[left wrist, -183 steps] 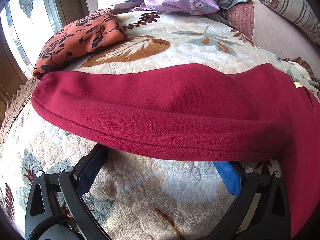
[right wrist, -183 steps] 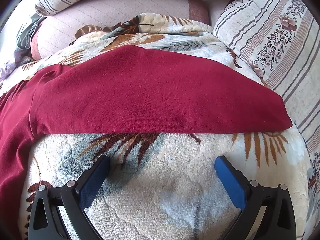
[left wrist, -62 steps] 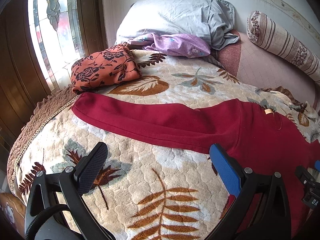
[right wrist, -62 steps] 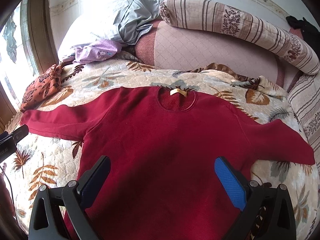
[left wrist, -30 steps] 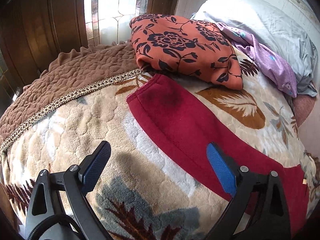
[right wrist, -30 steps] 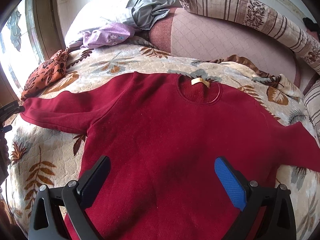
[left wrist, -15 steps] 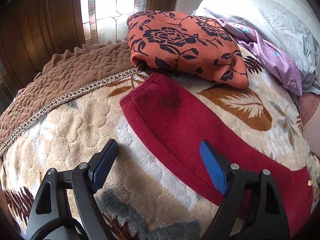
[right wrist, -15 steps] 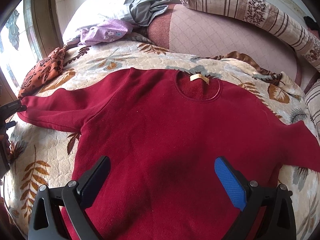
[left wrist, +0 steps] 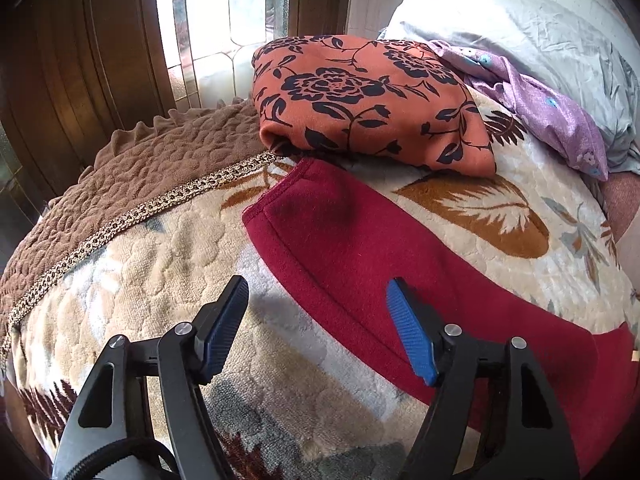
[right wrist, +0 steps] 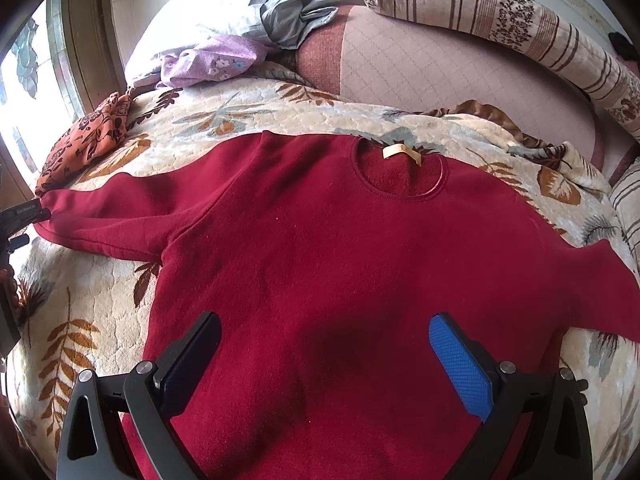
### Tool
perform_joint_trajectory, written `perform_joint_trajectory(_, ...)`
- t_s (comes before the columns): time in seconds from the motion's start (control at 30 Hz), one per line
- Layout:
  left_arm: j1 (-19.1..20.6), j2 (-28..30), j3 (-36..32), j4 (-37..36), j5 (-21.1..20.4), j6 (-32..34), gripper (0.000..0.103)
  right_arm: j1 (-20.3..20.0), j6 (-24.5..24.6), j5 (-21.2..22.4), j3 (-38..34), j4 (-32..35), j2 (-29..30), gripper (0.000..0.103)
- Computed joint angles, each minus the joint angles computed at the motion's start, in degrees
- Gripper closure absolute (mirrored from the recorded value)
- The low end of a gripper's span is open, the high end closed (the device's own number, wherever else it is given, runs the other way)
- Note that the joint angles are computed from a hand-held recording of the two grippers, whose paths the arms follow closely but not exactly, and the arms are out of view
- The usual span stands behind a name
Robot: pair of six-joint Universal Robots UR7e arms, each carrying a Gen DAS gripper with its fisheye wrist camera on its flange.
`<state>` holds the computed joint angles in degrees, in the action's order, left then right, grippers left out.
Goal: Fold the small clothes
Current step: 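Move the left tool to the sleeve cuff nearest it and close, then lift the gripped sleeve cuff up off the bed with the left tool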
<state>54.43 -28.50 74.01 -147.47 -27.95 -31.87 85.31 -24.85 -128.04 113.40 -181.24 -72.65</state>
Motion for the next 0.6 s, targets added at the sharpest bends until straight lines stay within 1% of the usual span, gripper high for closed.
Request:
perform_joint_trajectory(0.03,-0.01,0.14,-0.1,-0.04,0.09,0.42,0.041,0.0,0.0,0.0,0.0,0.0,0.0,0.0)
perform_joint_trajectory(0.1,0.0,0.46,-0.54,0.82,0.35,0.71,0.049,-0.01,-0.01,0.06,-0.02,0.05,-0.02,0.0)
perform_joint_trajectory(0.17,-0.08,0.72,-0.63,0.18,0.39,1.62,0.058,0.01,0.08,-0.06,0.0,0.14,0.01,0.0)
perform_joint_trajectory(0.2,-0.2,0.77,-0.6,-0.01,0.48,1.89,0.068,-0.04,0.09,-0.06,0.11,-0.01,-0.03,0.0)
perform_joint_trajectory(0.27,-0.62,0.93,-0.32,-1.83,0.81,3.22,0.07,-0.18,0.14,0.16,0.31,-0.21,-0.24,0.0)
perform_joint_trajectory(0.3,-0.91,0.97,-0.03,-3.57,0.76,4.59,0.075,-0.24,0.18,0.28,0.45,-0.34,-0.39,0.0)
perform_joint_trajectory(0.33,-1.24,0.97,0.15,-4.6,0.72,5.57,0.083,-0.28,0.23,0.38,0.55,-0.46,-0.54,0.0)
perform_joint_trajectory(0.5,-3.87,1.05,1.53,-10.84,0.24,11.28,0.083,-0.63,-0.03,0.75,1.14,-0.8,-1.75,0.0)
perform_joint_trajectory(0.6,-5.68,1.5,1.54,-13.05,-0.74,14.71,0.083,-0.94,0.06,0.97,1.48,-0.59,-2.88,0.0)
